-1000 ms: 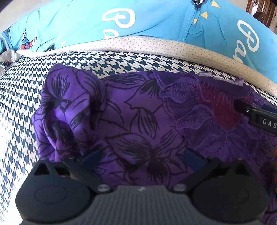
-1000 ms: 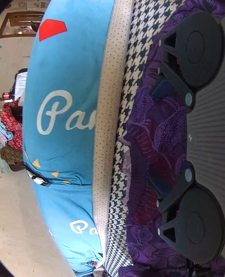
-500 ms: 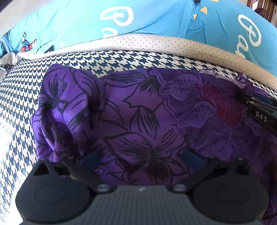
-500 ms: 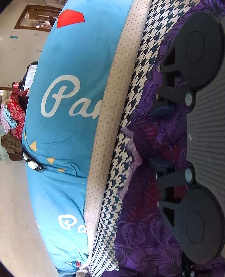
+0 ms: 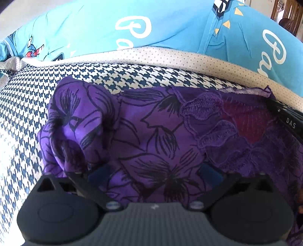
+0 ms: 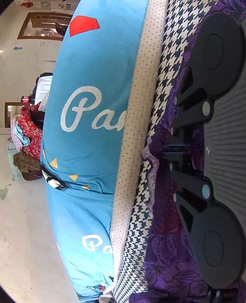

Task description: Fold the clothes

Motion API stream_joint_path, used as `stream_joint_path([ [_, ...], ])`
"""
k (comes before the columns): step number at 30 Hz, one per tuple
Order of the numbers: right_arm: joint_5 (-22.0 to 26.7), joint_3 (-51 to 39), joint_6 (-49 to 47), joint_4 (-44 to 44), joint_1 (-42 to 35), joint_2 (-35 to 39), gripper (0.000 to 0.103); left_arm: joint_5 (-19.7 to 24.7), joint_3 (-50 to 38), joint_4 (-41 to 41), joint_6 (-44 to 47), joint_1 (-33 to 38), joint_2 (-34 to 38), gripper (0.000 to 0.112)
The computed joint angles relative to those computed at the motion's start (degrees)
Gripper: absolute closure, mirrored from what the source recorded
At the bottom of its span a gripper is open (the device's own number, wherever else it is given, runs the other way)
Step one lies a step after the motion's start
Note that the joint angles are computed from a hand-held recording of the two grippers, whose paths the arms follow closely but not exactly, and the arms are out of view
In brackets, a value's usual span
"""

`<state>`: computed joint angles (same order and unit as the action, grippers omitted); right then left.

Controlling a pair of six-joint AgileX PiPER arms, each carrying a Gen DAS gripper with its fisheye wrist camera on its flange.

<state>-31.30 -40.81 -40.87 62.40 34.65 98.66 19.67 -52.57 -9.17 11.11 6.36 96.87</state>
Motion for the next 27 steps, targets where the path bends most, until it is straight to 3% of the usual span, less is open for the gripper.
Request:
stream_joint_path([
  [5,-5.7,-0.6,1.1,1.3,1.0,-0.6,0.098,0.3,-0.4,-7.4,7.4,2.4,-1.1,0.009],
  [9,-12.1,-1.3,3.0,4.0,1.1,-1.2,0.098,-1.9,0.7,-2.6,2.9,1.8,-2.4,0.009],
  [14,-5.5,-5.0,-5.7,12.8,-2.3,1.7,0.098,-1.0,0.4,2.1,-2.2,1.2,-2.3,0.009],
  [17,-7.3,-4.6,-5.9,13.4,-1.4,1.1,0.086,-0.9,0.7,0.2,-0.5,1.8,-2.7,0.009],
  [19,-10.5,-3.8,-4.6,12.0,0.0,-0.3,0.082,-1.3,1.1,0.6,-0.9,1.8,-2.8,0.009],
  [21,-10.2,-2.5,-1.2,7.8,0.3,-2.2,0.081,-1.6,1.2,0.8,-0.9,1.8,-2.7,0.009],
  [24,-4.2,-2.1,2.7,0.9,-0.8,-3.8,0.079,-1.8,1.8,-2.3,2.6,2.5,-3.3,0.009],
  [27,0.5,-2.3,9.5,-6.9,-1.7,-3.3,0.071,-2.0,2.1,-4.7,5.4,3.3,-3.7,0.009],
])
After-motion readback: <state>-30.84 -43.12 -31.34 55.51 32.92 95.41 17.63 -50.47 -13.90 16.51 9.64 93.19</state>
